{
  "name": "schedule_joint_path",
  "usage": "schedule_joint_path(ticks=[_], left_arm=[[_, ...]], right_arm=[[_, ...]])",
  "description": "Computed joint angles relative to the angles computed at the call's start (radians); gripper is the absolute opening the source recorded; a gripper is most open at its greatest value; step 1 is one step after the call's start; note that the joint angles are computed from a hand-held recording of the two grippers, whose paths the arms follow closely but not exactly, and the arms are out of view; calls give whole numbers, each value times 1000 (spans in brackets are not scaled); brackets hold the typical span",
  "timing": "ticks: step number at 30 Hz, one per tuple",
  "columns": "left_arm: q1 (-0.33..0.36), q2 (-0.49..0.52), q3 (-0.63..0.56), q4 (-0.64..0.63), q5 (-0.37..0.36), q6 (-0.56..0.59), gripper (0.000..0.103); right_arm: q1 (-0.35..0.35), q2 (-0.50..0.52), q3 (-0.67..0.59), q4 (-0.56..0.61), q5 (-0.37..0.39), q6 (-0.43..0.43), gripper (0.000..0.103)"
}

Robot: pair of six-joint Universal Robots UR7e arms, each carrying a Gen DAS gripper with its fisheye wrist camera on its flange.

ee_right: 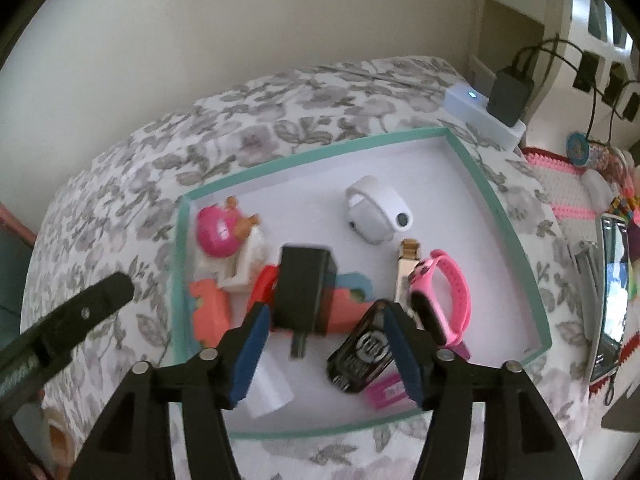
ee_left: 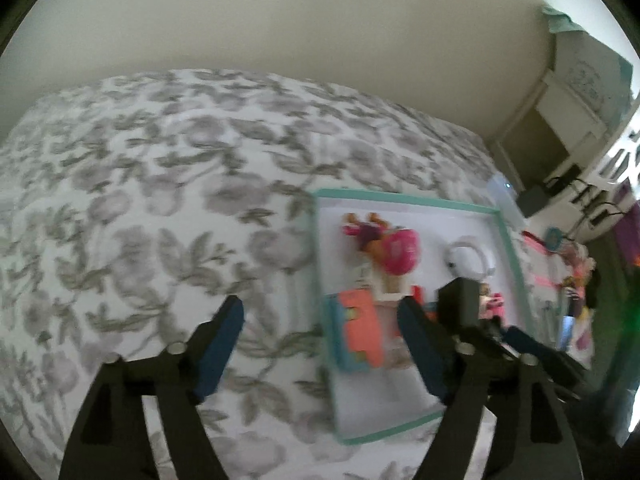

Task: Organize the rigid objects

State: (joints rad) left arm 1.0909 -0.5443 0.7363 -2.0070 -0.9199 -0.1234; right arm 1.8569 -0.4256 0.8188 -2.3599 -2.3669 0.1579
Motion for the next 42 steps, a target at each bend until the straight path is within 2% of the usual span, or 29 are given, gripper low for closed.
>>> schedule_joint_path(ticks=[3,4,5,11,15,24,28,34,42], left_arm=[[-1,-40,73,-50,46,6,86],[0,-57,103,-73,55,9,94],[0,-72,129,-94,60,15,96],[-2,-139,232,-162,100,29,97],[-6,-177,287,-198,93,61,97],[-29,-222,378,-281,148,137,97],[-34,-226,387,-277,176,139,97],[-31,-228,383,-263,173,114,97],[-43,-215,387,-277,255,140,97]], right_arm=[[16,-9,42,-45,-19,-35,82],[20,-10,51,-56,-25,-43,85],[25,-13,66,-78,-29,-55,88],[42,-31,131,-165,-36,-92,103],[52,-32,150,-200,-52,-114,103],[70,-31,169,-262,-72,-158,103],[73,-30,170,-263,-74,-166,103],[73,-29,169,-266,-73,-170,103],[72,-30,168,-270,-71,-178,103]])
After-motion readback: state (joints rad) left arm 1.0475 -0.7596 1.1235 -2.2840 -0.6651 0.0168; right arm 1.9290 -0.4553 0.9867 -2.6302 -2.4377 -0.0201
